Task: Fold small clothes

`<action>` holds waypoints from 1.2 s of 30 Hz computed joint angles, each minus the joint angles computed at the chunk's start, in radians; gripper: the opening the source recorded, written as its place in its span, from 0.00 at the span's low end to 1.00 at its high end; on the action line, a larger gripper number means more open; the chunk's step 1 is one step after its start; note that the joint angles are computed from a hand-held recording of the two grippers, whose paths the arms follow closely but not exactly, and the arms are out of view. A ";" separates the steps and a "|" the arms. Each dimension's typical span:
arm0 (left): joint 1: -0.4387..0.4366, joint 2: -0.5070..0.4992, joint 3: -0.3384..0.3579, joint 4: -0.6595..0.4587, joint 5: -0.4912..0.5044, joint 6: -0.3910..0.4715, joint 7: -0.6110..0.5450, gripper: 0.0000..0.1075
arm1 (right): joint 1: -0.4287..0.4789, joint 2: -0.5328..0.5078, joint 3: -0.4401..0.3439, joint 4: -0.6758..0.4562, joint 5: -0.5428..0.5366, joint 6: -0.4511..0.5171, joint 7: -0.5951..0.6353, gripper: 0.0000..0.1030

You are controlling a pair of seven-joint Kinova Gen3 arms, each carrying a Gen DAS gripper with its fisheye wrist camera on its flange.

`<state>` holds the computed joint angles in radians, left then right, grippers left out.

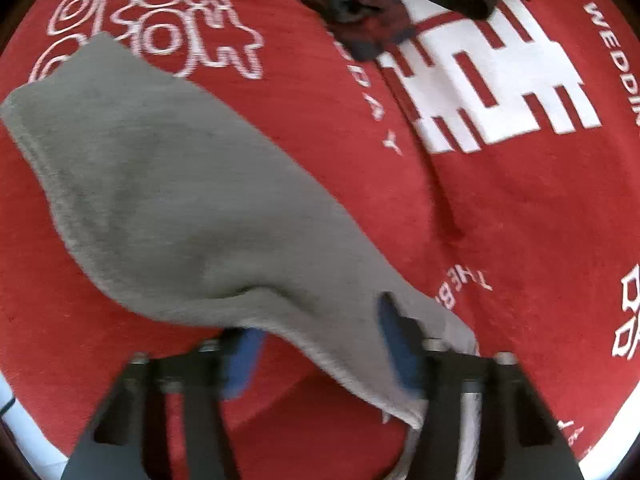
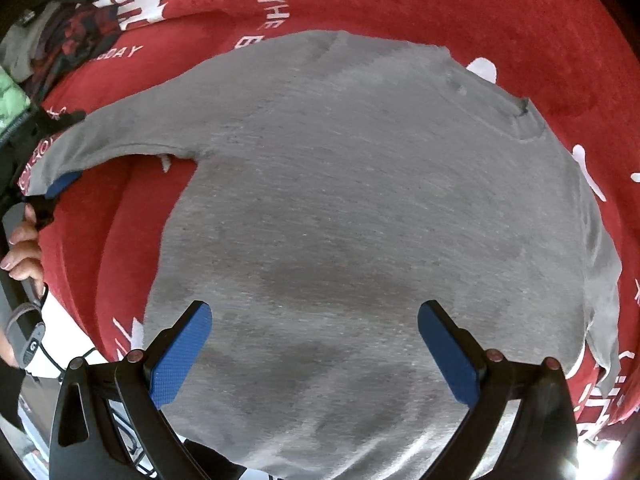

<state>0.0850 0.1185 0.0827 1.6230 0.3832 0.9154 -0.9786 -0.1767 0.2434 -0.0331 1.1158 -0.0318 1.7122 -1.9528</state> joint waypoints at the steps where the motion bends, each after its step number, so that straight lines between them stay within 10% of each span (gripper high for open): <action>1: 0.014 0.003 -0.010 -0.010 -0.033 0.016 0.020 0.20 | 0.000 0.000 -0.001 0.003 -0.004 -0.002 -0.003 1.00; 9: 0.071 -0.017 0.029 -0.055 -0.161 -0.032 -0.012 0.06 | 0.009 -0.033 -0.004 0.061 -0.036 -0.049 -0.003 1.00; 18: 0.186 0.095 0.125 -0.370 -0.131 0.020 -0.312 0.06 | 0.064 -0.142 0.022 0.156 -0.038 -0.124 -0.020 1.00; 33: 0.656 0.560 0.117 -0.956 -0.264 0.474 -0.347 0.07 | 0.316 -0.240 0.158 0.275 -0.041 -0.142 -0.028 1.00; 36: 0.674 0.578 0.101 -0.993 -0.288 0.543 -0.344 0.35 | 0.351 -0.247 0.167 0.301 -0.042 -0.143 -0.014 1.00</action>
